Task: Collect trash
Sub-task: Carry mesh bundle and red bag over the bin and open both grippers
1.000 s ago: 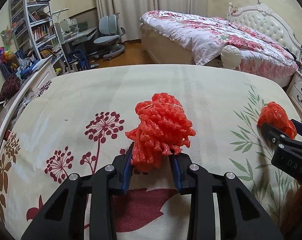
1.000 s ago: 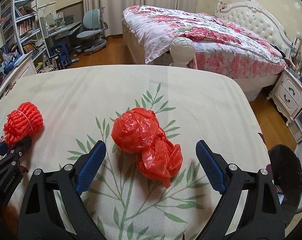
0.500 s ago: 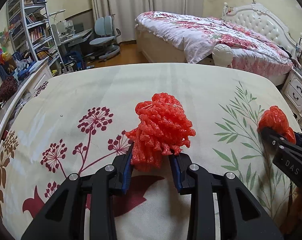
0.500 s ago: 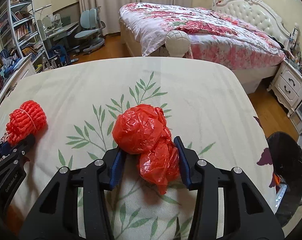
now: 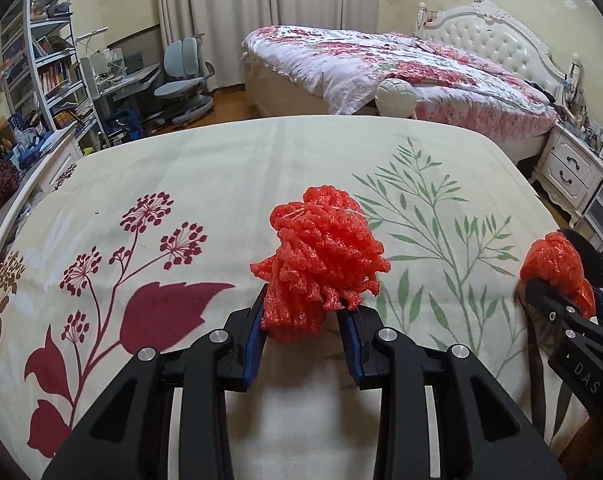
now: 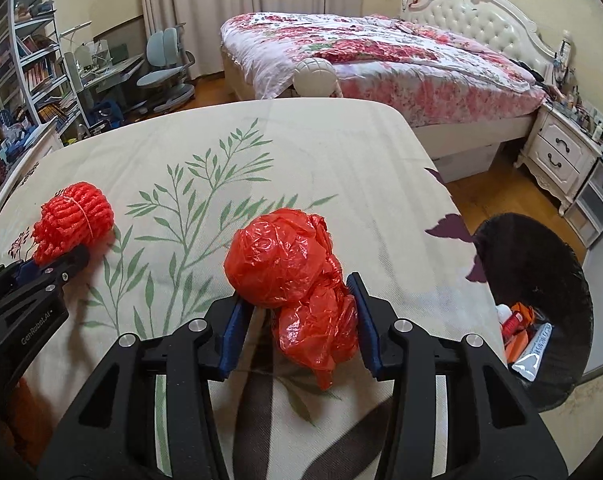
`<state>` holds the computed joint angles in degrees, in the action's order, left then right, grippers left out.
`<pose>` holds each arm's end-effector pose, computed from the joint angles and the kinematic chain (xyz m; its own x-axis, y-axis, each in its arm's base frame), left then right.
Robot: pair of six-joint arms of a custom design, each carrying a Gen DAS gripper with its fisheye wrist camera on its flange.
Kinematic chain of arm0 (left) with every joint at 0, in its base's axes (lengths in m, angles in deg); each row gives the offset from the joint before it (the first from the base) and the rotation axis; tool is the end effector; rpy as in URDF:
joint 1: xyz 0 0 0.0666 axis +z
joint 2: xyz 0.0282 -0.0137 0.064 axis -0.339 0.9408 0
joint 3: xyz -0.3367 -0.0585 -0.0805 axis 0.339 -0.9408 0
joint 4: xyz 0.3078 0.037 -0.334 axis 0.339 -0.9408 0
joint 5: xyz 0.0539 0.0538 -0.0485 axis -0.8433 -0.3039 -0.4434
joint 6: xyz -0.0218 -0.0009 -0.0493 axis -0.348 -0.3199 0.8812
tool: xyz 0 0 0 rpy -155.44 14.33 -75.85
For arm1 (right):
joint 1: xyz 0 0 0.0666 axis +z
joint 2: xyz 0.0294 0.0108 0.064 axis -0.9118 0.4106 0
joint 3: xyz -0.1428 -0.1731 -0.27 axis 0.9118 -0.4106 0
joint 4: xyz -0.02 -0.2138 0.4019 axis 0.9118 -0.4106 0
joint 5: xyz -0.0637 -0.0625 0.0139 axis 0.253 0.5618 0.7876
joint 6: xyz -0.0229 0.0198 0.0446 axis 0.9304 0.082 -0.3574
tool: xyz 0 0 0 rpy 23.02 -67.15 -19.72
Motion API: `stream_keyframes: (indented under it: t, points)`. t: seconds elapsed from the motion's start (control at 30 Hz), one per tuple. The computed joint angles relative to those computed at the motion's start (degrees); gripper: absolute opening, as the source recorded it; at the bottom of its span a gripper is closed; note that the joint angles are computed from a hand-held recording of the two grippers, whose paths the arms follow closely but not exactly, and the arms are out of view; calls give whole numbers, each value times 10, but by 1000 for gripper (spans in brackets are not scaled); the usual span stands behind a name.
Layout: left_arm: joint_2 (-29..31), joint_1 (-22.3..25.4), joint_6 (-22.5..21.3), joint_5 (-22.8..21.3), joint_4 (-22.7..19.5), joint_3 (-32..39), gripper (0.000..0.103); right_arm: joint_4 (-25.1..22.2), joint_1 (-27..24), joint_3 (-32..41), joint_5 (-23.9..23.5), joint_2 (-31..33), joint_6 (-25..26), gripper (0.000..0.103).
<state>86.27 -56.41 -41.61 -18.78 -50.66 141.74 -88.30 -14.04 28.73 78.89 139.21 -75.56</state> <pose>0.3474 -0.2369 0.4308 -0.7390 -0.1066 -0.6652 -0.1624 0.9865 0.0224 0.3310 0.3950 0.4369 -0.7507 -0.1353 -0.6467 -0.1912 0.9814 0.0167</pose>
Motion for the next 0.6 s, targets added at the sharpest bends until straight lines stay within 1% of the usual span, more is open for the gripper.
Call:
stream_keyframes:
  t: [0.17,0.47,0.6]
  points:
    - [12,-29,10,3,0,9,34,-3,0,-40,14,-43,-10,45]
    - [40,-81,18,-7,7,36,34,-11,-14,-109,36,-129,-37,45]
    - [54,-102,16,-9,13,53,34,-26,-19,-138,60,-168,-53,45]
